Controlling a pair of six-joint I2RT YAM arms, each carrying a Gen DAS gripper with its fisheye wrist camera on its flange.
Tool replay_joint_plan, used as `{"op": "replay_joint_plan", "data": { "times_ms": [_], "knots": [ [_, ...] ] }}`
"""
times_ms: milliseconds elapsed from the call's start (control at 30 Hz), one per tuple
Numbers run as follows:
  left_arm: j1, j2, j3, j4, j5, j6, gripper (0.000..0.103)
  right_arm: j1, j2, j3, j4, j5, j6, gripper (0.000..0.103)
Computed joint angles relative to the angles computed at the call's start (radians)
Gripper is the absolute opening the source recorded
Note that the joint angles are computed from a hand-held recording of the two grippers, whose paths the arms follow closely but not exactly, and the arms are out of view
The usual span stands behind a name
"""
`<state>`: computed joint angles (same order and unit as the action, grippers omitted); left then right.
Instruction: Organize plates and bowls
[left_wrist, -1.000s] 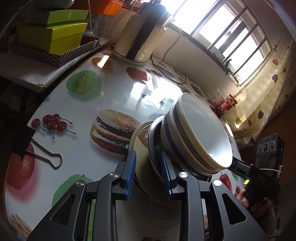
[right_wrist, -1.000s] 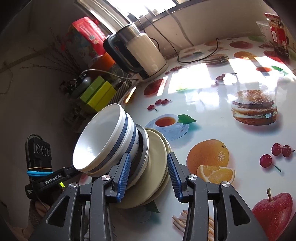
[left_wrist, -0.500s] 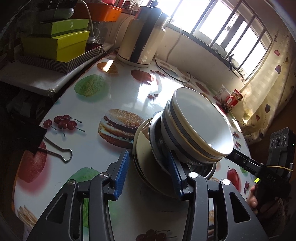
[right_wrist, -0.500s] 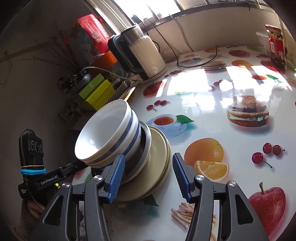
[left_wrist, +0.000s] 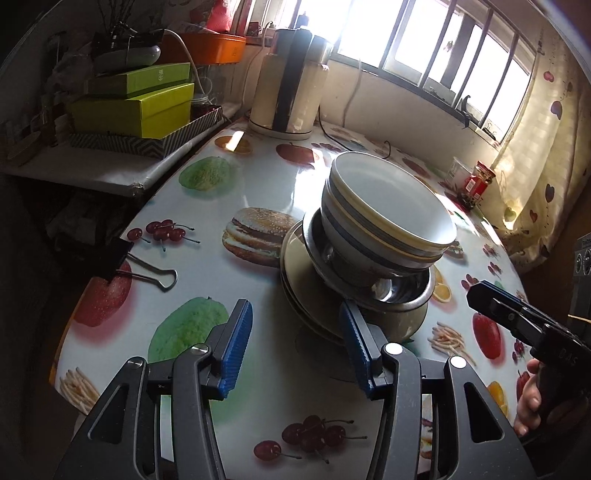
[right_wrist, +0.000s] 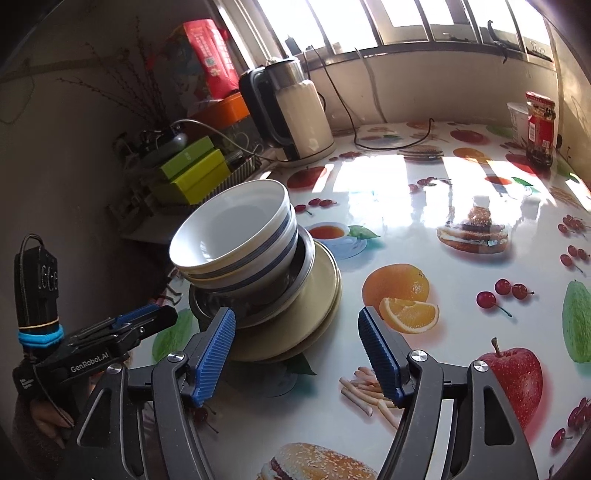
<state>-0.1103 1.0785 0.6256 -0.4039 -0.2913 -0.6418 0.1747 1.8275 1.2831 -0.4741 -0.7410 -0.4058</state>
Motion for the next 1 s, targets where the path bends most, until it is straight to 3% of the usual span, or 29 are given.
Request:
{"op": "replay_joint_plan", "data": {
  "times_ms": [500, 1000],
  "knots": [
    [-0.222, 0.047, -0.017, -0.099, -0.201, -0.137, 0.051, 0.015, -0.153, -0.252, 0.180, 0.157, 0.002, 0.084],
    [-0.255, 0.171, -0.036, -0.061, -0.179, -0.182, 0.051, 0.052, -0.117, -0.324, 0.229, 0.334, 0.044, 0.085]
  ]
}}
